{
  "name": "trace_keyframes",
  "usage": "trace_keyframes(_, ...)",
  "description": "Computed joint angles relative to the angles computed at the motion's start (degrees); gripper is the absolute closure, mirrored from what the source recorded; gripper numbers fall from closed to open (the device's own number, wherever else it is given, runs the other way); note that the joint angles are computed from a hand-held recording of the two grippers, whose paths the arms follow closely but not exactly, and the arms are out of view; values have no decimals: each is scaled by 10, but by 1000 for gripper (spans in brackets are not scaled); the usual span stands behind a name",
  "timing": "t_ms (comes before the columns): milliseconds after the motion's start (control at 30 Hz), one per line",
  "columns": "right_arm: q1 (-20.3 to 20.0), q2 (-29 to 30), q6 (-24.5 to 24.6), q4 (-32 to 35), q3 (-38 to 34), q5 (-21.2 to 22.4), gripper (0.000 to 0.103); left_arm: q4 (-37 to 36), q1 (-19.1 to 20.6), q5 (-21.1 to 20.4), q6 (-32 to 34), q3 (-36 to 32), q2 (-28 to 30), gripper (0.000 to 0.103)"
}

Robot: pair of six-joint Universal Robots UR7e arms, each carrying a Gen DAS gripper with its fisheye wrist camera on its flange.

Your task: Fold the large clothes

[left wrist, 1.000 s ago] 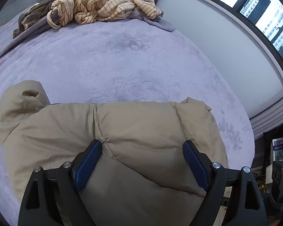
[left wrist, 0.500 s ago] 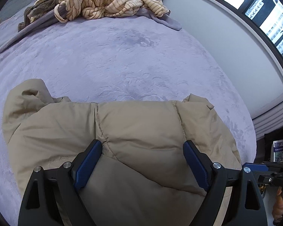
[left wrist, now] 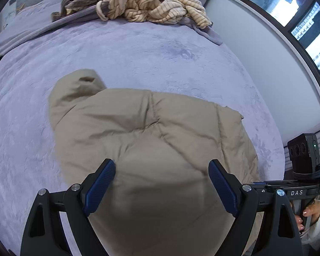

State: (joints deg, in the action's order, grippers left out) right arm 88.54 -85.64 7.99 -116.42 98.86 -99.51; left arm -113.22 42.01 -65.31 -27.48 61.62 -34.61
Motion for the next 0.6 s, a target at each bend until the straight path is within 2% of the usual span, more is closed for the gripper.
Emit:
trace_keyframes(167,-7,-1,-4,7,10,29,70,-27,10,-39,-97,111,-81,13)
trace_keyframes(233,-3,0,-6,10,13,20,71,-31,14,-50,-129,149,-103,13)
trace_keyframes(333,6,5,-4,5,17,-3,72,-55,18,-70,-169,203,-128,0)
trace_keyframes(467,18,14,-5,-13,25,-35,72,-85,15,-76,-167,241,-140,0)
trace_keyframes(600,36,26,25,-30,21,-69,74,-82,17,-72,-154,236,-135,0)
